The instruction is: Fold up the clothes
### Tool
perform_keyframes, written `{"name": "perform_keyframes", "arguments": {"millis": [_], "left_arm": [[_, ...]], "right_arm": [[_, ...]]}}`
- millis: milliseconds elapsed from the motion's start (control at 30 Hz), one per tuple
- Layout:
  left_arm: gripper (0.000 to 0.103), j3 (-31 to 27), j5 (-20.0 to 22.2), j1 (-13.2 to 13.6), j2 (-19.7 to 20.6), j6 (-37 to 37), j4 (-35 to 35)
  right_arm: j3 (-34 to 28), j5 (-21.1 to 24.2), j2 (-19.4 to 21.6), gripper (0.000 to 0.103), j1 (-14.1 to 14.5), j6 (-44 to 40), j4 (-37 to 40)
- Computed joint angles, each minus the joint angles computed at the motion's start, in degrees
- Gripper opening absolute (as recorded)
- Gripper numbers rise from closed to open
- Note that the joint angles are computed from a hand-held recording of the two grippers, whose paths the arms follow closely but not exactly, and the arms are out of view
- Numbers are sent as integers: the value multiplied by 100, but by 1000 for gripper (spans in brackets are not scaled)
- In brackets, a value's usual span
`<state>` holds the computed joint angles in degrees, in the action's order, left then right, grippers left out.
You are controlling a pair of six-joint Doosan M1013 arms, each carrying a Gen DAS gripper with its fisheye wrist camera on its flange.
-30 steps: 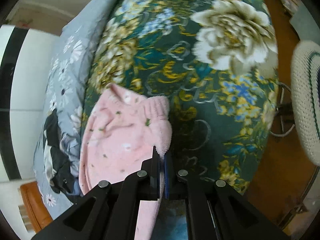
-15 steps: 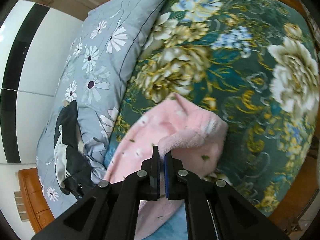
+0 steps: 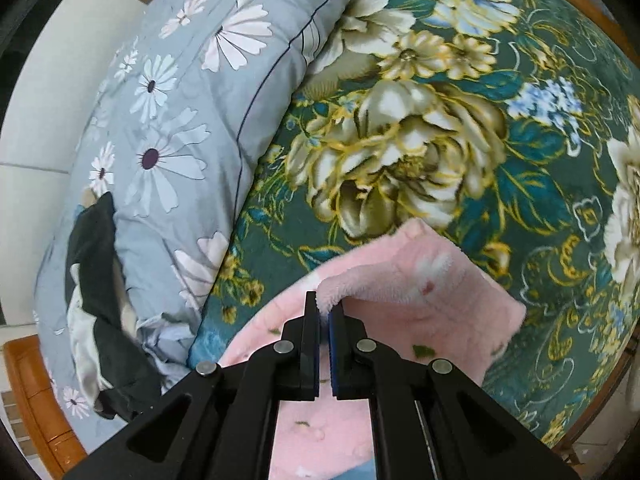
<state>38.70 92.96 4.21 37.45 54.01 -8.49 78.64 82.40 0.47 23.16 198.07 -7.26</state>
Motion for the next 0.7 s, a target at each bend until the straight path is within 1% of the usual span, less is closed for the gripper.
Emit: {"name": "perform_keyframes", "arguments": {"millis": [100, 200, 233, 267, 333, 400, 467, 500, 533, 567, 633, 700], "left_arm": [[9, 239, -305, 60, -66, 89, -227], [18, 490, -632, 164, -190, 216, -566], [28, 572, -756, 221, -241, 275, -775], [35, 628, -858, 277, -295, 354, -941], [37, 742, -1053, 387, -406, 508, -1237], [39, 930, -1271, 469, -610, 564, -1091], [51, 1098, -1483, 553, -803, 614, -951], [53, 1189, -1568, 594, -897, 632, -879], [56, 1335, -1564, 626, -987, 621, -786], [57, 1476, -1558, 657, -1076, 610, -692], [57, 1729, -1453, 723, -1197, 554, -610], [57, 2116, -1438, 795, -1350, 438, -724]], "right_arm": [[51, -23, 72, 4, -146, -169, 166], [86, -65, 143, 4, -243, -310, 299], [87, -75, 168, 5, -271, -361, 331], [79, -69, 191, 6, -290, -401, 345], [51, -58, 240, 7, -321, -480, 375], [23, -98, 271, 7, -328, -534, 367], [2, -172, 286, 10, -321, -570, 333], [-10, -217, 292, 16, -315, -588, 305], [-32, -300, 291, 32, -295, -609, 231], [-64, -376, 295, 44, -272, -639, 143], [-247, -355, 371, 55, -211, -795, -60], [-427, -266, 452, 55, -153, -958, -165]]}}
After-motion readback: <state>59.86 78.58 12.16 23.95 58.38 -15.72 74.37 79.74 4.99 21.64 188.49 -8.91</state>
